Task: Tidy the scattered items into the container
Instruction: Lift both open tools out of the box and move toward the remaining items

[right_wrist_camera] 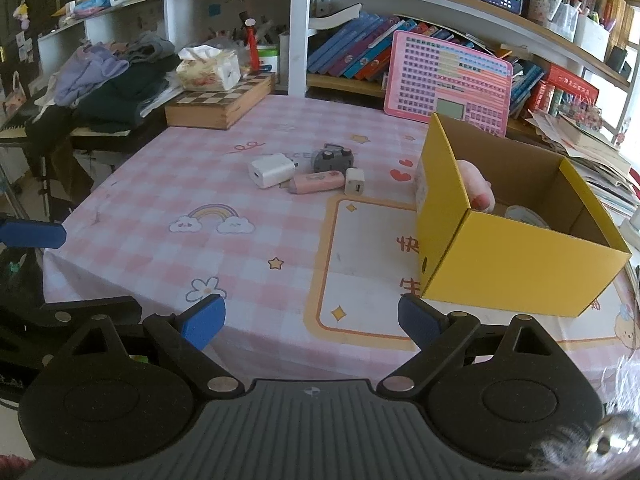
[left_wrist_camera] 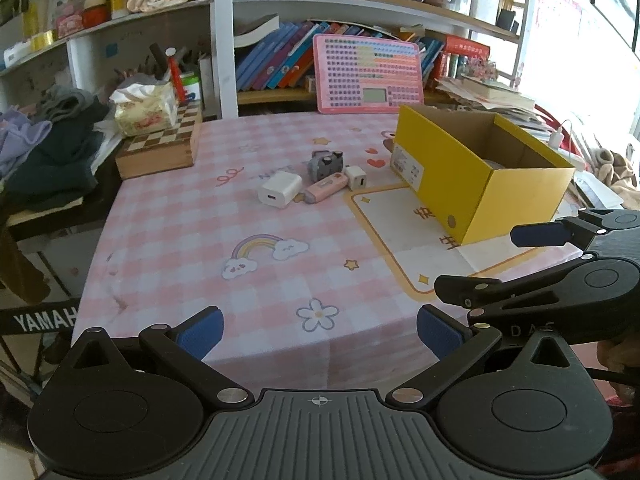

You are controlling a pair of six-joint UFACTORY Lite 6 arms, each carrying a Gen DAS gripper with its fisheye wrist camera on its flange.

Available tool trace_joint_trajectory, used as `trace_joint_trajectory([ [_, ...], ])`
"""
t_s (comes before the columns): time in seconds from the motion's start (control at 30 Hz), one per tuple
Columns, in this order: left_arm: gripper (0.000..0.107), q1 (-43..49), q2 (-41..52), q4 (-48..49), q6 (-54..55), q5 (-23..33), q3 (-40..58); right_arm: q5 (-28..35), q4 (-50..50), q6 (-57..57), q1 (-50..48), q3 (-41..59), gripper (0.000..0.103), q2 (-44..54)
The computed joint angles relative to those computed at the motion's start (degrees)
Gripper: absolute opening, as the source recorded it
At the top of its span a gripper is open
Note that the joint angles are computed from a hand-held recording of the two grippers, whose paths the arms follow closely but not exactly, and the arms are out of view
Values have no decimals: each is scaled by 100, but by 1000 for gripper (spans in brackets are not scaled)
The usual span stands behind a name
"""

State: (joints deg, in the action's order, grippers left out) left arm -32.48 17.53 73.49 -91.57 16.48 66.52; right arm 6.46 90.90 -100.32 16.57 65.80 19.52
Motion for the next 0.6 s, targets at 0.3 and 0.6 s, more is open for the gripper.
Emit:
trace_joint_trajectory([
  [0.3, 103, 223, 478, -561, 659, 4, 573, 159, -1652, 1521, -31, 836, 94, 661],
  [0.6, 103, 494, 1200, -1364, 1635, 84, 1536, 488, -3727, 3485, -82, 2316, 94, 1687],
])
